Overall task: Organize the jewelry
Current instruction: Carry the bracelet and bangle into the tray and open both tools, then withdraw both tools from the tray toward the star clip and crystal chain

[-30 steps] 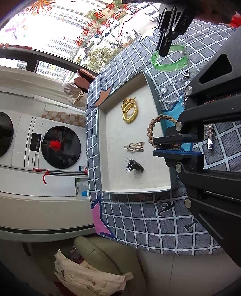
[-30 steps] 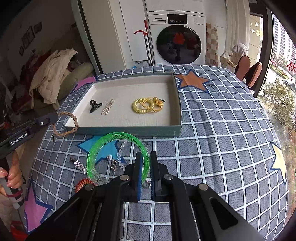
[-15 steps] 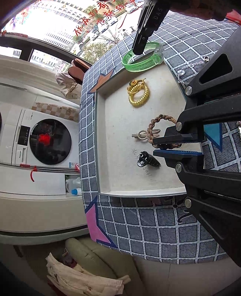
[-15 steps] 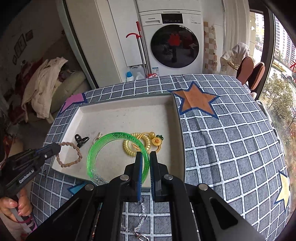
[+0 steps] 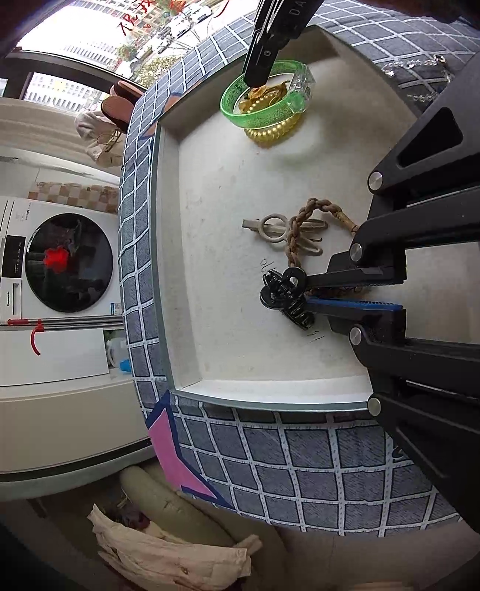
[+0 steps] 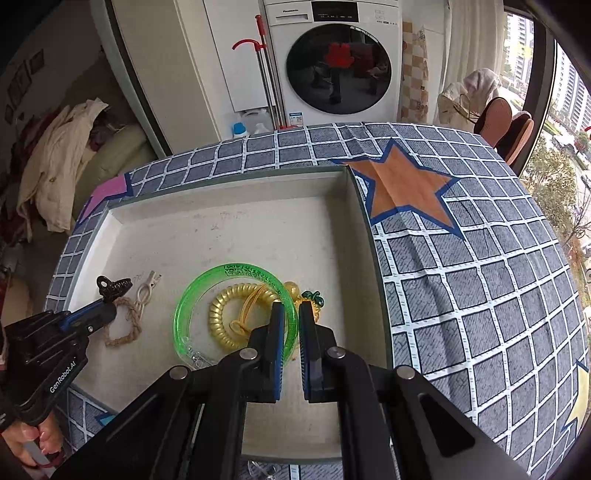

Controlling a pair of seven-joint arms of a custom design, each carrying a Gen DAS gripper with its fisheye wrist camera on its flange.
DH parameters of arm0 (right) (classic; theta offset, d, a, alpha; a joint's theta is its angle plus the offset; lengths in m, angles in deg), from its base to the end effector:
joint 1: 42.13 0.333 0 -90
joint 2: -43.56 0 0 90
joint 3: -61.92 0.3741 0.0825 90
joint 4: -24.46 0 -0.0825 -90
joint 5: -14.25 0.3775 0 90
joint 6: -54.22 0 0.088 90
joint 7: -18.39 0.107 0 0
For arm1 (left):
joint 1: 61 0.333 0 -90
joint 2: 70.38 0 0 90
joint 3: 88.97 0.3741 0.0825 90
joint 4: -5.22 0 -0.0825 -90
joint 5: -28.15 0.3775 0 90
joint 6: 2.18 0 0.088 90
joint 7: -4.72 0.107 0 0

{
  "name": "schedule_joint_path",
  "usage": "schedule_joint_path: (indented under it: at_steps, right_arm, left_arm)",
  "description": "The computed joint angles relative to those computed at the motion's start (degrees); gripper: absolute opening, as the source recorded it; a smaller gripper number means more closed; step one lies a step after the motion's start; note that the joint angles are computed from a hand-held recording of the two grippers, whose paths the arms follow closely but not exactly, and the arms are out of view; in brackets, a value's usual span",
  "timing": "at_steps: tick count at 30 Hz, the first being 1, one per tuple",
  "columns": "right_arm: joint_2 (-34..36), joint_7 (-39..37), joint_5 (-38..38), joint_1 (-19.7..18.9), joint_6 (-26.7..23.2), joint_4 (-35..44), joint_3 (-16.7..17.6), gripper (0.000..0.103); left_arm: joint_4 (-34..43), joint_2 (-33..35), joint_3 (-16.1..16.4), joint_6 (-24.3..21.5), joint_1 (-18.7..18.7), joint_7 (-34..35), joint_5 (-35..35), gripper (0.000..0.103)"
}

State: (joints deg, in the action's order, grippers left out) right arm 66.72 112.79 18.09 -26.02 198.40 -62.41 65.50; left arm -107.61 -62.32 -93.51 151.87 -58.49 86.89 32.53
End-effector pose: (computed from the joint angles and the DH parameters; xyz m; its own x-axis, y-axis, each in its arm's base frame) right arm 0.6987 0.2397 0.5540 0.2468 -0.9603 -0.1300 -0.8236 -0.1371 -0.5504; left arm 0.6321 -0.0222 0.5276 0.0404 -0.9990 0.0204 -0.8352 -0.0450 -0.5482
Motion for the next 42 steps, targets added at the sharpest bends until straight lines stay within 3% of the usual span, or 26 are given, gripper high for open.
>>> schedule_joint_path:
  at_steps: [13,15,17,19,26,36,37,38,39,40,42]
  right_arm:
    - [0.9,0.8,-0.5,0.0,1.4,0.2,0.0,0.010]
    - [0.7,-0.3,1.4,-0.8,1.3,-0.1,0.9,0.017]
    - [0.2,-0.6,2.3,-0.9,2.1,-0.8,1.0,0.051]
    - [-0.8,-0.7,2.8,-0.9,4.3,-2.4,1.0,0.058]
    - [-4.2,-2.9,6.7,-1.8,7.8,-6.5,2.2,0.058]
    - [-8.6,-5.9,11.4,-2.3,9.7,-11.6,2.8,0.059]
    - [-8.9,-6.1,11.7,-2.3,9.8,-12.0,2.8,0.059]
    - [-9.1,-6.3,12.0,-2.3,9.9,-12.2,2.8,0.060]
    - [-9.3,-6.6,12.3,-2.3,9.8,-12.5,2.8,0.060]
    - [-9.6,-6.8,12.4,-2.3,9.7,-12.7,2.8,0.060]
    - [-9.9,-7.1,12.5,-2.2,9.8,-13.2,2.7,0.060]
  left_arm:
    - [-0.4,0.8,2.9,3.7,-2.8,-14.2,16.4,0.026]
    - [-1.1,0.2,2.9,4.4,-2.8,-15.7,17.9,0.026]
    - [-1.5,-0.1,2.5,4.7,-2.4,-15.9,17.9,0.026]
    - [-1.6,-0.4,2.1,4.7,-2.1,-15.2,17.3,0.026]
    - [-3.2,-1.6,2.1,7.4,-1.9,-16.7,19.2,0.026]
    - [-3.2,-1.9,0.9,8.2,-0.7,-12.6,13.7,0.026]
    - [-3.1,-1.9,0.9,8.1,-0.7,-12.1,13.0,0.028]
    - [-3.0,-1.9,0.9,8.1,-0.7,-11.8,12.5,0.039]
    - [-2.9,-1.9,0.9,8.0,-0.7,-11.8,12.1,0.090]
    - [-3.0,-2.1,1.5,8.1,-1.1,-13.9,13.6,0.103]
    - [-4.0,-3.2,2.4,10.3,-1.6,-17.9,17.7,0.103]
